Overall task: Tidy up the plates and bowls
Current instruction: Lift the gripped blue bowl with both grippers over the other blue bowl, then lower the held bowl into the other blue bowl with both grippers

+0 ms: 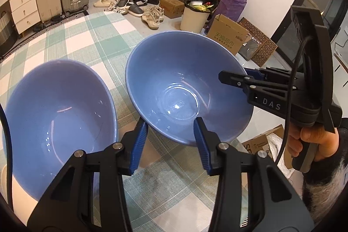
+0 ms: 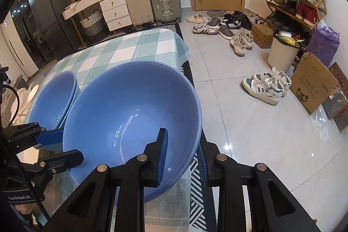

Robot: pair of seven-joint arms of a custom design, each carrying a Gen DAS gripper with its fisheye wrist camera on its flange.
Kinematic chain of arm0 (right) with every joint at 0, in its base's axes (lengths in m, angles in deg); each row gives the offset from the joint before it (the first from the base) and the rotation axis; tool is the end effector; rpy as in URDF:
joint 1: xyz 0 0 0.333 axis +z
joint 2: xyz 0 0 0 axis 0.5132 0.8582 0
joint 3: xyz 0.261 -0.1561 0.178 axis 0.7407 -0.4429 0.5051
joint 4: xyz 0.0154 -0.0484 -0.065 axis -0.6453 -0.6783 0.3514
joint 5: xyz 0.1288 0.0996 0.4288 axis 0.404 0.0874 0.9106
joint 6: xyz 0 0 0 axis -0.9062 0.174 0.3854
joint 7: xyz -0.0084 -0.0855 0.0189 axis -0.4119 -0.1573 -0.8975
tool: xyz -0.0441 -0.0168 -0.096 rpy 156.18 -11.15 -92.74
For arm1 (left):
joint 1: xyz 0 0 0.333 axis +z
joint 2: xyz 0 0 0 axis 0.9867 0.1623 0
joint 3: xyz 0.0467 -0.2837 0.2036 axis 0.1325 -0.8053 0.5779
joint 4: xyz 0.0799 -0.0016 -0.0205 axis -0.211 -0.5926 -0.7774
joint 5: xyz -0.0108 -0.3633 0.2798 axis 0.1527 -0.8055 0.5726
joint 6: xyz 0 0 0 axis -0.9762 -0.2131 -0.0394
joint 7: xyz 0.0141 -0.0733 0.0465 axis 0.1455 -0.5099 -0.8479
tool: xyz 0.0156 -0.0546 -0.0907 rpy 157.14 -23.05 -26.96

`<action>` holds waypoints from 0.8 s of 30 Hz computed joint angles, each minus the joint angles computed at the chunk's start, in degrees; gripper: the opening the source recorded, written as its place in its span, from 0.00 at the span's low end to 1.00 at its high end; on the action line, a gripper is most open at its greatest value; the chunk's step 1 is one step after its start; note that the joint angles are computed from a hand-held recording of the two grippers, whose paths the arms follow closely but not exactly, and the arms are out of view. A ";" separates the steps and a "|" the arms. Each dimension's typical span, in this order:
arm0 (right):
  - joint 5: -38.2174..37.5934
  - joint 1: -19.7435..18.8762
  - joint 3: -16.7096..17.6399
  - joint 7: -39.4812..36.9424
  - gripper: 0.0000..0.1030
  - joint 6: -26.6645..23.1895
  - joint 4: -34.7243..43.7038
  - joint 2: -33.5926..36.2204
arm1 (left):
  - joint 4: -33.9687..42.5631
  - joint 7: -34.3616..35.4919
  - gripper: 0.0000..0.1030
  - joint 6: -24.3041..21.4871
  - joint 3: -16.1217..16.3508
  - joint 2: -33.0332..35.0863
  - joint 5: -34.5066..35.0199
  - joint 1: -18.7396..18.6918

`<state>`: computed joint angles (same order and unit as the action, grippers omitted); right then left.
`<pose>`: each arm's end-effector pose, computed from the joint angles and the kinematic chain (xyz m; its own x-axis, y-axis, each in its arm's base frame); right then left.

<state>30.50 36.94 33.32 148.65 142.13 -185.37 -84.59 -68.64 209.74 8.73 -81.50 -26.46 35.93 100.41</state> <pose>0.4765 0.1408 0.5060 -0.3799 -0.9182 -0.1120 -0.7355 0.3732 -0.5655 0.7738 0.1205 0.5353 -0.8574 -0.4618 0.2272 -0.5034 0.6607 -0.5569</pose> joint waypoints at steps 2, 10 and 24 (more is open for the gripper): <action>-0.08 0.09 0.22 0.22 0.26 -0.32 -0.04 -0.66 | 0.17 0.35 0.39 -0.11 -0.13 -0.18 -0.61 0.35; -1.09 0.42 1.57 1.36 0.26 -2.05 0.84 -2.54 | 2.99 0.67 0.39 -1.27 -0.31 0.18 -2.80 1.71; -3.50 2.22 3.36 2.36 0.27 -6.33 7.20 -1.12 | 15.55 -2.21 0.39 -6.56 -1.92 5.42 -5.52 5.34</action>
